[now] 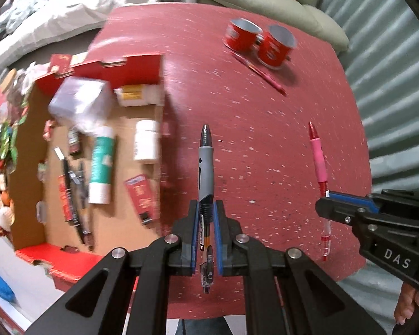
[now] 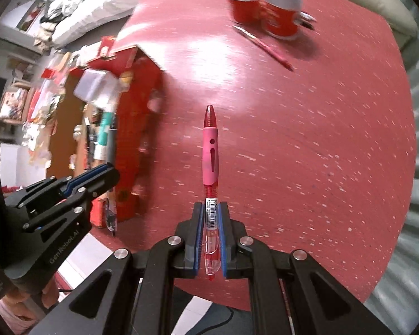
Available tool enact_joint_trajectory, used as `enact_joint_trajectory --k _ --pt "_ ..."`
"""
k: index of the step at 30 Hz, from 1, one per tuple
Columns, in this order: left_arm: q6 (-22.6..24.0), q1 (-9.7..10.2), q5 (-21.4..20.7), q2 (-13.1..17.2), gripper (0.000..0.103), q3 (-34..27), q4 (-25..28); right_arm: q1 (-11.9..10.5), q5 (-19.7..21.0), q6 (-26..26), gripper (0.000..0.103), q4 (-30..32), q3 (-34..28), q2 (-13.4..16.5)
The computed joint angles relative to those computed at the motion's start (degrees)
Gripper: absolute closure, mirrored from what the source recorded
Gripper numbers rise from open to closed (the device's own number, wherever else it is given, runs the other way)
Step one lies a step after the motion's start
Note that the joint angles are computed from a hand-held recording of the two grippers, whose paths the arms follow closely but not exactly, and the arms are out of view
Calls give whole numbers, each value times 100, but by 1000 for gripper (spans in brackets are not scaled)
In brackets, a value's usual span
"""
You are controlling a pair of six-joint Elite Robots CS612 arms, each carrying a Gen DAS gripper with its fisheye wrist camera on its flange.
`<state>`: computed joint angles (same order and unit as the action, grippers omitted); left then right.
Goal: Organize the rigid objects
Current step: 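Carry the grey pen in left gripper while right carries pink pen over the box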
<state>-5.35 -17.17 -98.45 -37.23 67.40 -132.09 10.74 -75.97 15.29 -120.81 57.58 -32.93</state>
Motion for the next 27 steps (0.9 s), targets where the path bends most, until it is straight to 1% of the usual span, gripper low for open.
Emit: enact_joint_trajectory --k 2,6,11,14,17,23,24,26,27 --pt "-132 74 -16 -41 93 64 -96 80 -2 -102 92 83 -227 103" --pt "-444 221 84 -115 93 189 -273 223 28 -372 92 297 -721 314" --pt "-836 373 356 -157 93 263 -330 390 70 -690 92 639 -1504 676" --pt "-1090 465 633 -175 93 311 -293 504 83 -911 92 928 -2145 985" --pt "-1300 546 805 -204 93 377 -261 592 107 -1062 92 1158 -2699 1262" --pt "-1570 658 1127 -194 93 420 -165 752 167 -1345 92 1949 -4133 1986" --pt "-1613 674 1146 -184 93 415 -137 777 164 -1366 92 2136 -4468 2155" --pt "-1670 697 1156 -170 93 407 -98 802 178 -1405 92 2381 -4901 2376" --pt "-1685 706 1151 -164 93 407 -88 818 162 -1421 92 2565 -5244 2546"
